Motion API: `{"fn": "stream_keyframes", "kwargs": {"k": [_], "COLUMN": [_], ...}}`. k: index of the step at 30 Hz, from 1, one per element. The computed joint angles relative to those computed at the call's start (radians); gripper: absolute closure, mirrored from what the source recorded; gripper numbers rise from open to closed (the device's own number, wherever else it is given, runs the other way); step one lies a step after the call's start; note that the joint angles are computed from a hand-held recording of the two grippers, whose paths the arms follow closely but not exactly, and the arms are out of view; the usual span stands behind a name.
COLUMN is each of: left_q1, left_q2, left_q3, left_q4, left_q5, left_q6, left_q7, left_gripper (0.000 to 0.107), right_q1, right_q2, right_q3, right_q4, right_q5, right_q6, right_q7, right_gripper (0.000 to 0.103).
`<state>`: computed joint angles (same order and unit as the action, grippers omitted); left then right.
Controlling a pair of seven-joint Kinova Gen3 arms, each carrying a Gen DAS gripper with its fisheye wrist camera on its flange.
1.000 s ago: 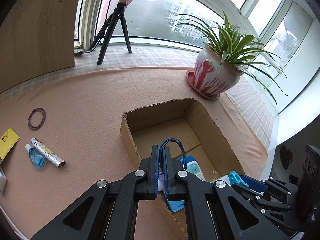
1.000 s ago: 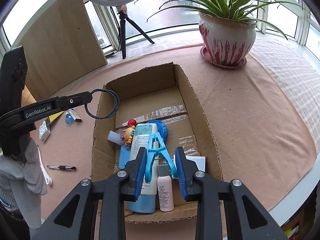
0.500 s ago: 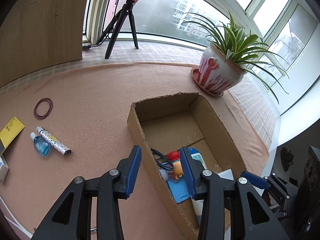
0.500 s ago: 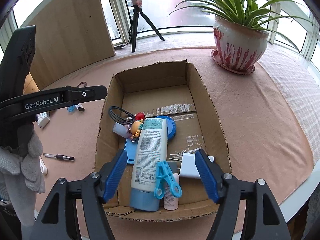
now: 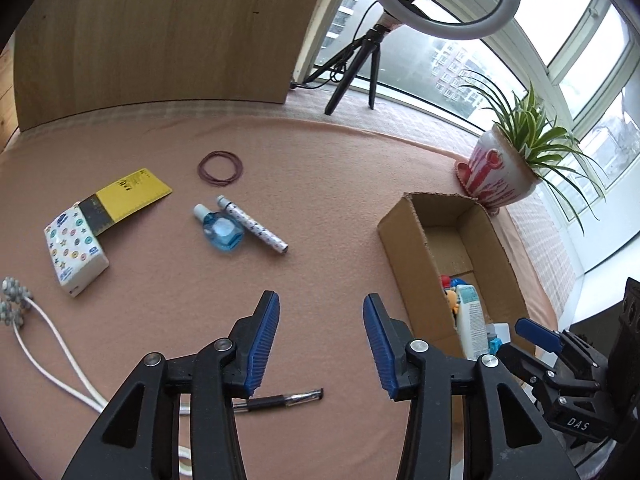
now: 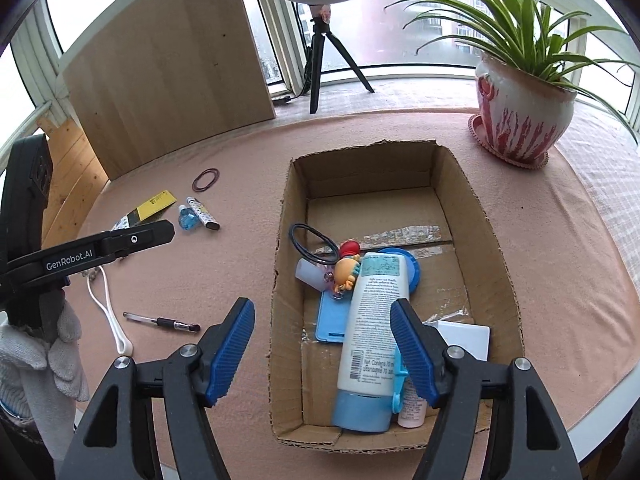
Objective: Organize objects
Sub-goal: 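Open both grippers over the box to release the hair ties and clothespin, then move both open grippers to the grey massage roller with white cord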
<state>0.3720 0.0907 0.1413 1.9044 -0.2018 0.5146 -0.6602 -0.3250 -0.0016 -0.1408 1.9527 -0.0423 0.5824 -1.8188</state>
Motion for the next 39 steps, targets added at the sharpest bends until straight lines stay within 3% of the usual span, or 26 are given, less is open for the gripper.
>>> {"fn": "stream_keyframes", "kwargs": {"k": [10,17,25,33,39], "left_q1": [-0.124,-0.248,-0.333,-0.391,-0.423], "left_q2": [-0.189,-0.309,-0.380,-0.337,-0.282], "left_q3": [0.006,-0.023,-0.156,-0.244,-0.278], "left_q4": [0.225,0.367,0.456,0.470,0.470], "left_q5": [-0.016,0.065,0.210,0.346,0.453], "left_q6": [0.018,0.027,0.010,-0.028,-0.050], "left_q7": [0.104,0.048,-0.165,-0.382,-0.540], "left_gripper": [0.060,0.060,0.060,0.060,0.060], "right_q1": [-0.094,-0.174,-0.245,-0.384,-0.453], "right_q2": [0.085,0.160,0.270,0.387,0.441], "right_q3": [-0.054,-0.087,-0.132,-0.111,-0.091], "right_q4": [-0.075,-0.142,-0.247,-0.367,-0.419], "right_q5": [-0.013,-0.025,-0.094,-0.020,0.044], "right_q6": [0.005,0.012,0.065,0.154,0.193], "right_q7": [0.042,0.085,0.194,0.172,0.127], "right_gripper": [0.036,0.036,0.037,0.055,0.056]}}
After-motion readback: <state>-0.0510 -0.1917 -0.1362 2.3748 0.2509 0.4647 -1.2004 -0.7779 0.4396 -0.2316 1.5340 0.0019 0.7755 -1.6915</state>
